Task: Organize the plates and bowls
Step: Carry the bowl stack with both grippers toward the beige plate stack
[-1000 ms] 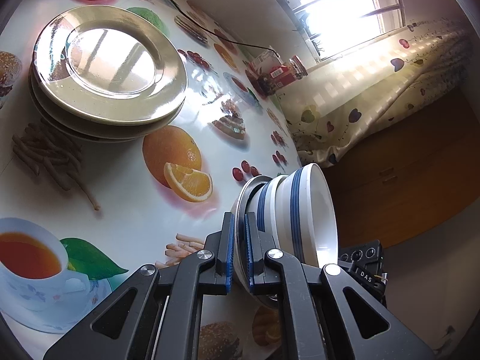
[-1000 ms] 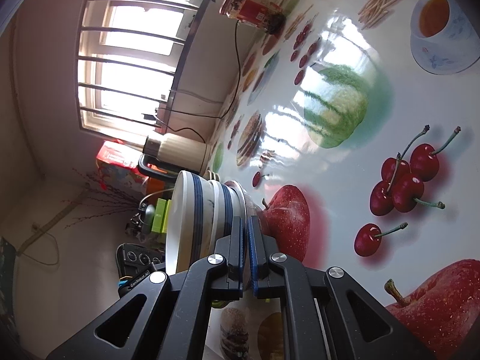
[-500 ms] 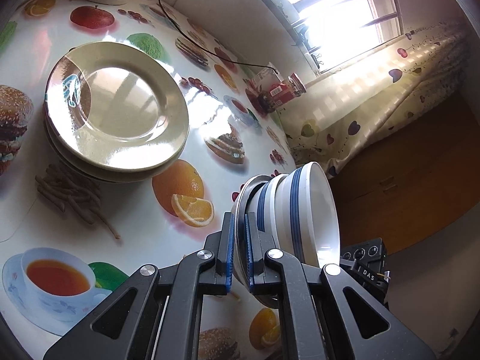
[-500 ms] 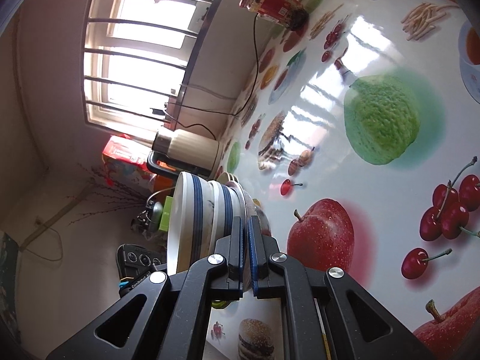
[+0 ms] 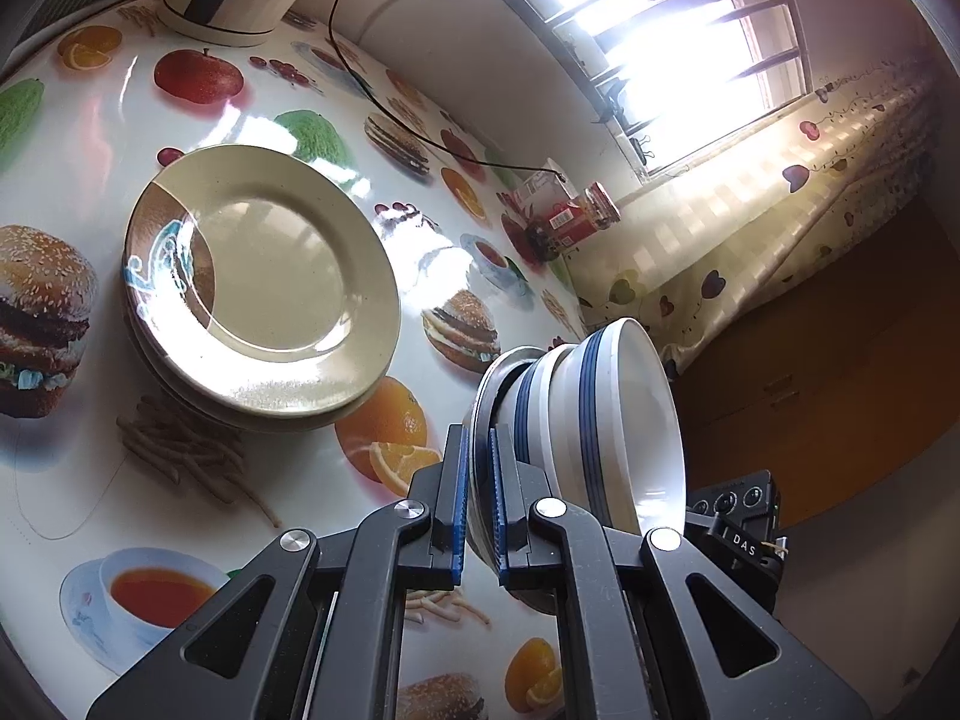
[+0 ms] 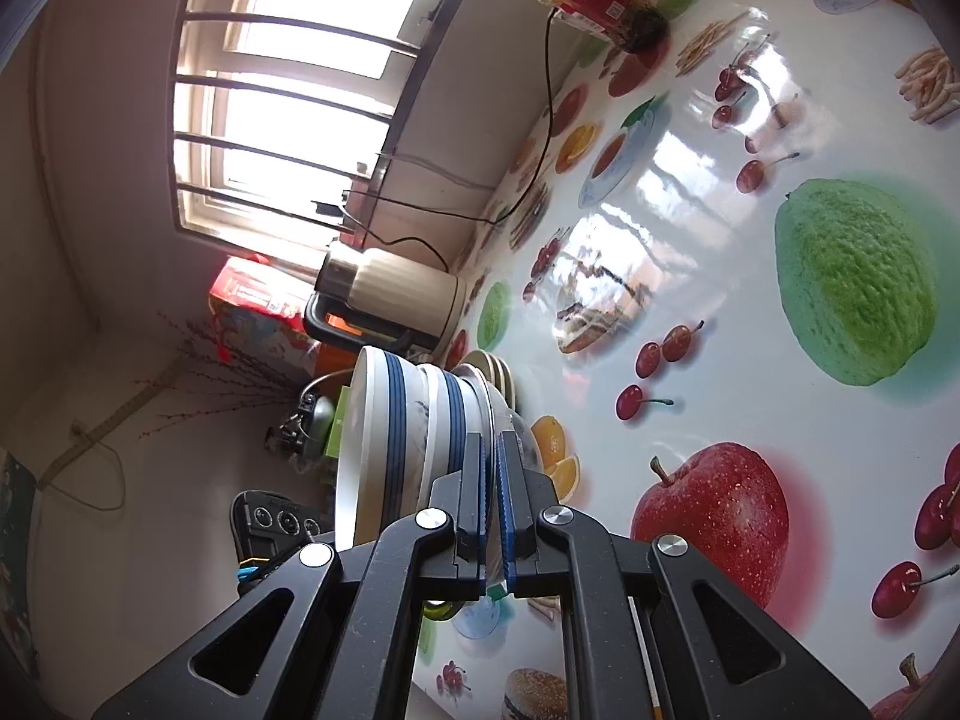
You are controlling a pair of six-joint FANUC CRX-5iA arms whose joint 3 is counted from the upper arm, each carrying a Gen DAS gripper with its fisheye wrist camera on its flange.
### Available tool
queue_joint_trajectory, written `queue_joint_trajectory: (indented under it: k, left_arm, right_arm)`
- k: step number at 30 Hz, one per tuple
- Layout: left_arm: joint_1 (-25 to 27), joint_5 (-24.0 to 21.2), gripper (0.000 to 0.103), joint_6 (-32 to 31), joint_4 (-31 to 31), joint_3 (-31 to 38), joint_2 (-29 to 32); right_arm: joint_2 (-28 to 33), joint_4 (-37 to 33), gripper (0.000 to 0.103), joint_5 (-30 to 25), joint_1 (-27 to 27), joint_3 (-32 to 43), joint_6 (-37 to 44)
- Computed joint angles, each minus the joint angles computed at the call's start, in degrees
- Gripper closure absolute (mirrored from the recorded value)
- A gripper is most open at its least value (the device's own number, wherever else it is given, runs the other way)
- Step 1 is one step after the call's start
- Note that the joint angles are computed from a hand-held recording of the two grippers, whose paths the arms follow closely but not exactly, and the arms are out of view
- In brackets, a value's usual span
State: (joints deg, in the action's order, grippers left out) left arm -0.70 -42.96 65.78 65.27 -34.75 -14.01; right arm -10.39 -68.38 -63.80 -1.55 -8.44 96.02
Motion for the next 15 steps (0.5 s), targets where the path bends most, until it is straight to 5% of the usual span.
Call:
queue_joint_trajectory:
  k: [15]
  left_arm:
    - [3.9,-0.7,0.098,0.1,-0.4,1.4,0.3]
  right_arm:
    - [4.2,1.0,0.096,1.7,4.9,5.0,-1.2]
